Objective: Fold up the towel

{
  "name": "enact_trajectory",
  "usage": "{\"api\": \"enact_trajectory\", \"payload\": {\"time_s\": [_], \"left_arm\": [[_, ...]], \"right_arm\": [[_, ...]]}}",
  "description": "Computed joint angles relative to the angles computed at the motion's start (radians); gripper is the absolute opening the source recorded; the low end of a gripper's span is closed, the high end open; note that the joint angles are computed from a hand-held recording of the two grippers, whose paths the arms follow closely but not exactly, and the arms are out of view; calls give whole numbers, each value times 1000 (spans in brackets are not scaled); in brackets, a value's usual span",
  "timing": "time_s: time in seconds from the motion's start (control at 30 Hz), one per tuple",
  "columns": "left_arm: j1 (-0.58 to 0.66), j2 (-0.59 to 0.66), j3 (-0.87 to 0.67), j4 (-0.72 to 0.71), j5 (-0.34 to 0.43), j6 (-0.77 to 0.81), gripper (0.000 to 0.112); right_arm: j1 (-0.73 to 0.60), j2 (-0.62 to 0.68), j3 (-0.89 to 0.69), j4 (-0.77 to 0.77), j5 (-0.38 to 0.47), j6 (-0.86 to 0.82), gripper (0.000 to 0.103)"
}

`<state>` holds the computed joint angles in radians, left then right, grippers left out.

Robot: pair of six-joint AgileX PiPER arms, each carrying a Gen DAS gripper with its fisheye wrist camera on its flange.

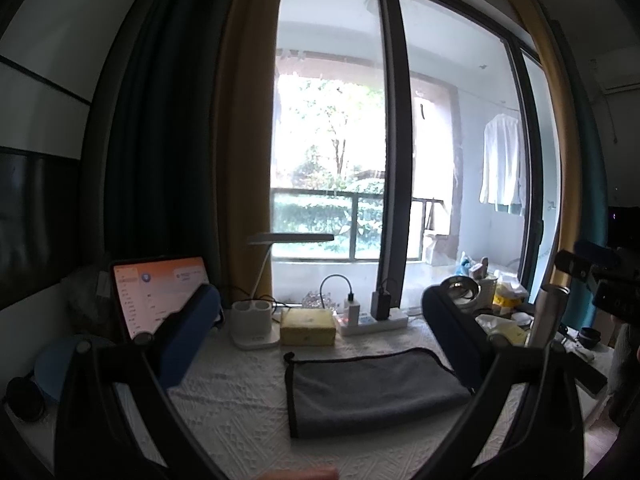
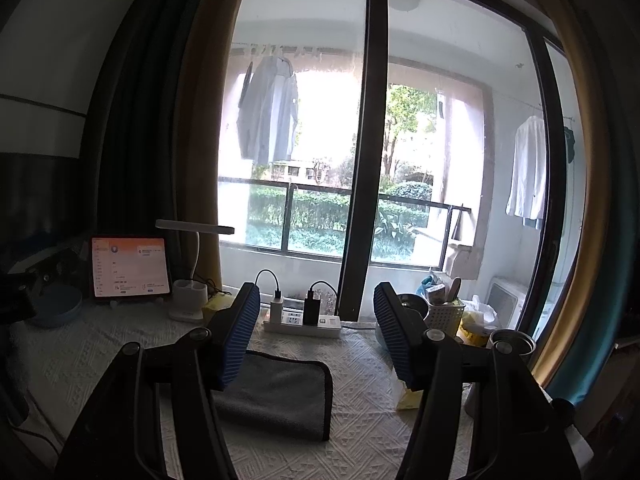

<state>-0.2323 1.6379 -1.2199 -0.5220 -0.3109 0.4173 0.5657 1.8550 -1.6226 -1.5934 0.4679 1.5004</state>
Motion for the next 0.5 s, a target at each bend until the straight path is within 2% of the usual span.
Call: {"api": "enact_trajectory", "payload": {"time_s": [0.5], "left_arm": [[-4, 1, 1, -28, -2, 21, 102]], "right_arm": [[4, 3, 1, 2, 3, 2, 63]]}}
